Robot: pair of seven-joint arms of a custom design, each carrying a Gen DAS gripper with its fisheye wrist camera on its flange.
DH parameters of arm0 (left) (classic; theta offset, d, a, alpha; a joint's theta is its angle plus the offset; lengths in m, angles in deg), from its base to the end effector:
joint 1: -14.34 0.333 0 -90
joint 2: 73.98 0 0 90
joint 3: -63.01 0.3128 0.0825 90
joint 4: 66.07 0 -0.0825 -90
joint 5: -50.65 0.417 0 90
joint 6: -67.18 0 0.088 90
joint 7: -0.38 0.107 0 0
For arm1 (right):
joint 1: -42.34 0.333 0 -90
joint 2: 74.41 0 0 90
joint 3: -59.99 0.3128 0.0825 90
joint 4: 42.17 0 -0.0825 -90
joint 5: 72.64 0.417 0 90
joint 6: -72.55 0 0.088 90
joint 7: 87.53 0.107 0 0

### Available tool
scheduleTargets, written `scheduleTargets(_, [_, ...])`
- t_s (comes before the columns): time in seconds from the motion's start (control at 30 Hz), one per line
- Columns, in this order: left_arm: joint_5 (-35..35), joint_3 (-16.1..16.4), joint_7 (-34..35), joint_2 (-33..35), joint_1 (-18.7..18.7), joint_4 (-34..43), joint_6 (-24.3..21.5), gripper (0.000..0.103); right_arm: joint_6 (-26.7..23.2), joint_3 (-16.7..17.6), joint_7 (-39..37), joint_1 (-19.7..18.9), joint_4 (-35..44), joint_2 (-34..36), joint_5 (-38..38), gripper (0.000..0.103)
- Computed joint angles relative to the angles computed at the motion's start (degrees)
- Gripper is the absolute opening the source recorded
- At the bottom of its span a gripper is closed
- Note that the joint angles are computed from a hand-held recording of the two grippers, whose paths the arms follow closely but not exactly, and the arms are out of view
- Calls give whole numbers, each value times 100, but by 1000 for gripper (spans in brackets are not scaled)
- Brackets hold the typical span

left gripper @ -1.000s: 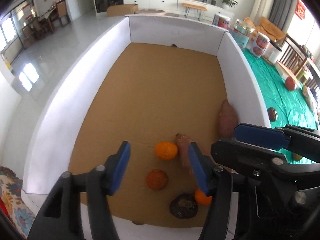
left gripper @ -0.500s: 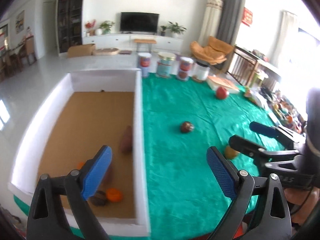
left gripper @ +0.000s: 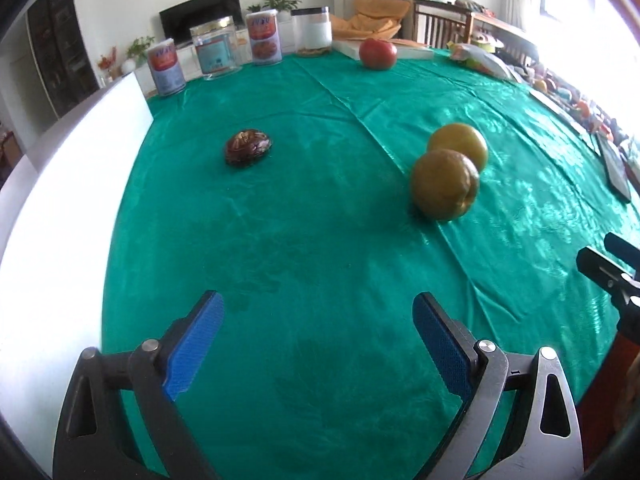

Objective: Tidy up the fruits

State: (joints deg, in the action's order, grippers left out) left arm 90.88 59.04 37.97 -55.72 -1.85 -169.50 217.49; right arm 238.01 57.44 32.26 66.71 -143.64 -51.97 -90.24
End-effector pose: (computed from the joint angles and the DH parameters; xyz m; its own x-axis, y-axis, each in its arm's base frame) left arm 0.6533 -0.2519 0.3997 0.0675 -0.9950 -0.0742 -0.7880 -0.0076 -0.6157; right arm 0.6633 0.2884 0.4024 0.1678 -0.9828 -0.0766 -0.7373 -0.0735 -0.6715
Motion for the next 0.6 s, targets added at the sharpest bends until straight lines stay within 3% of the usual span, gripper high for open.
scheduleTargets(0.17, [-335, -31, 270, 116, 168, -59, 375, 96, -91, 134, -74, -180, 288, 314, 417, 84])
scheduleTargets(0.23, [-527, -42, 397, 148, 202, -48, 451, 96, -62, 22, 50, -79, 313, 343, 377, 85])
scheduleTargets(0.43, [-626, 76, 341, 235, 78, 55, 370, 102, -364, -450, 511, 429, 546, 504, -383, 93])
scheduleTargets(0.6, [-699, 81, 412, 256, 81, 81, 364, 103, -390, -458, 740, 475, 622, 595, -747, 101])
